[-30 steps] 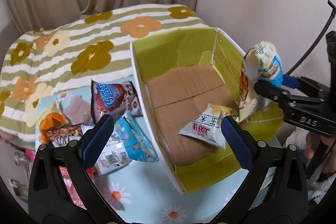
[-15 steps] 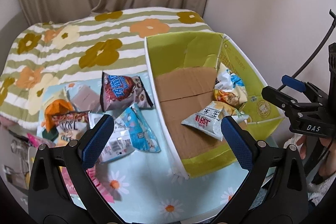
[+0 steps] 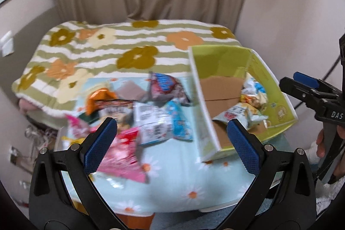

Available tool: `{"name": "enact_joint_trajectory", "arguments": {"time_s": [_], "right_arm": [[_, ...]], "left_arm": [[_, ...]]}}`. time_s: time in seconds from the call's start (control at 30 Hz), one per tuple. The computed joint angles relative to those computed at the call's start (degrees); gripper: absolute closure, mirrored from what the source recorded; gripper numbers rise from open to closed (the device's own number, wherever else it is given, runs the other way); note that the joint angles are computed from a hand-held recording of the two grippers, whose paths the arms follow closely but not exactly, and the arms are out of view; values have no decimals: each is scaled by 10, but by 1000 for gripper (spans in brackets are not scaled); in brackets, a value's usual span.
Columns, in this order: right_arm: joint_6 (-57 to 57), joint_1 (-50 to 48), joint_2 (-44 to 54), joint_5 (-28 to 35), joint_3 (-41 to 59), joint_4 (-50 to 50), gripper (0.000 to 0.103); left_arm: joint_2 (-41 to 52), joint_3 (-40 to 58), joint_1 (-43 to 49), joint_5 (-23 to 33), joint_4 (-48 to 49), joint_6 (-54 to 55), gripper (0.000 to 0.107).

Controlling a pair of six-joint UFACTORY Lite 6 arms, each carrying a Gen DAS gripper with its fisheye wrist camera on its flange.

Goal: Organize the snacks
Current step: 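Return both tools to the table and grasp gold candy bag with left tool while right grasps pink candy bag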

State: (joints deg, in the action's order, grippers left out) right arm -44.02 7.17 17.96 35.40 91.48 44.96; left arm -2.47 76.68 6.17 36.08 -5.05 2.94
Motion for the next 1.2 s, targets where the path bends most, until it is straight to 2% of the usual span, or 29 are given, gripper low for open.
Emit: {"name": "enact_joint_trajectory", "arguments": {"time_s": [0.17, 0.3, 0.43, 0.63, 0.77, 1.03, 1.2], "right_arm": [[10, 56, -10, -13, 4, 0, 0], [68, 126, 0, -42, 18, -46, 0], [228, 220, 32, -95, 48, -189, 0], [427, 304, 142, -72, 162, -302, 0], [591, 358, 217, -47, 232, -409, 0], [813, 409, 332, 18, 338, -511, 0], [890, 425, 365, 32, 350, -533, 0]], "left_arm": [[-49, -34, 102, 11, -49, 76, 6], [-53, -40, 229, 32, -148, 209, 6], [5, -2, 352, 70, -239, 347, 6], [136, 97, 466, 155, -298, 471, 6], [221, 156, 498, 194, -299, 525, 6], [387, 267, 499, 246, -284, 541, 6], [449, 293, 472, 235, -272, 557, 9]]}}
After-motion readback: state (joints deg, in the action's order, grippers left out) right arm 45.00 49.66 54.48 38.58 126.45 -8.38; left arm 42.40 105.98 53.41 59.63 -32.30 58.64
